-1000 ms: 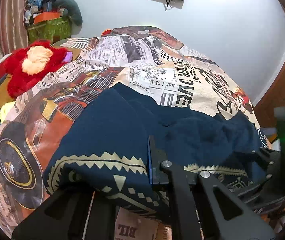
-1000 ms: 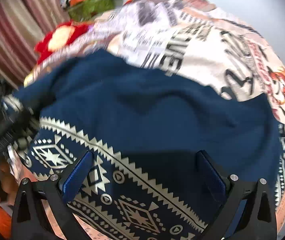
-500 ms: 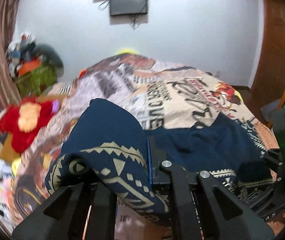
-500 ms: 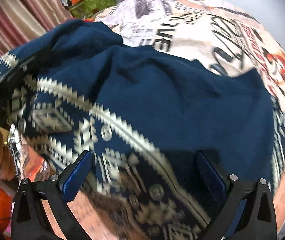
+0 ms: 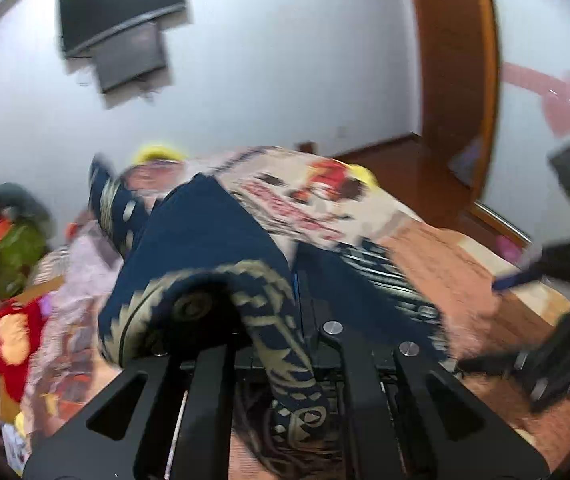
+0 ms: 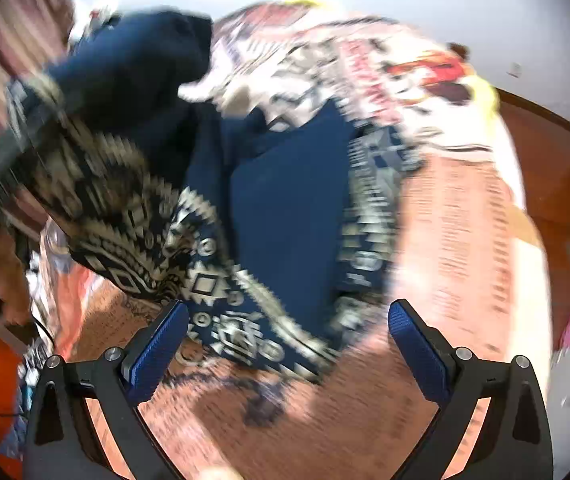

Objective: Fold large clothes
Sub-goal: 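Fold the jacket over once more with the left gripper and release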

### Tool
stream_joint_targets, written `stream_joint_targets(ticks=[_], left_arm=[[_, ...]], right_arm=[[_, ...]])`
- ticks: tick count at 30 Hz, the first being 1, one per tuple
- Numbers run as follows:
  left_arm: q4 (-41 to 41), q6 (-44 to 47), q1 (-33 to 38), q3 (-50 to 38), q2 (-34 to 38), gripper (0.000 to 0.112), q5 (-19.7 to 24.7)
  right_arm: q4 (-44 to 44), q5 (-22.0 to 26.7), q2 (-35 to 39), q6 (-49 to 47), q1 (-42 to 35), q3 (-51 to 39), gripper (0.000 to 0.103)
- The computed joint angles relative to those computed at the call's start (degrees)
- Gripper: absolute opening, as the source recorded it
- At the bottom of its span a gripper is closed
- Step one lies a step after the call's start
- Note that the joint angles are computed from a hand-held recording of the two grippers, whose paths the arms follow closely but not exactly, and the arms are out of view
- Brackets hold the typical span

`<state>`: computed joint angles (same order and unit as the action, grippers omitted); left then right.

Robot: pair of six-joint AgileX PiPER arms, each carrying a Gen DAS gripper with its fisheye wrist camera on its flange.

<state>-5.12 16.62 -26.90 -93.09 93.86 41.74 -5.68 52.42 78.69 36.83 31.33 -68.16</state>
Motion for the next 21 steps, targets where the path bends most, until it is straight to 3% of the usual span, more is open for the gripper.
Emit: stream_joint_targets(ticks=[7, 10, 16, 21], left_arm=[[-21.42, 6.84, 3.22, -9.02, 10.14, 0.007, 19.84], [-23.17, 6.03, 3.67, -9.5, 12.96, 0.007, 23.8], [-22.15, 6.94, 3.5, -6.83, 12.12, 0.007, 25.18], [-13.74, 5.27, -0.31, -2.08, 7.53, 0.015, 20.16]], right_arm=[[-7.45, 6.0, -14.1, 8.28, -2.09, 6.78, 0.1], [-7.79, 7.28, -16.95, 8.67, -2.57, 8.35, 0.1], [-10.07, 7.95, -17.92, 11.15, 0.77, 8.33, 0.1], [-10.45, 6.15, -16.83, 12.03, 2.32, 7.15, 0.1]])
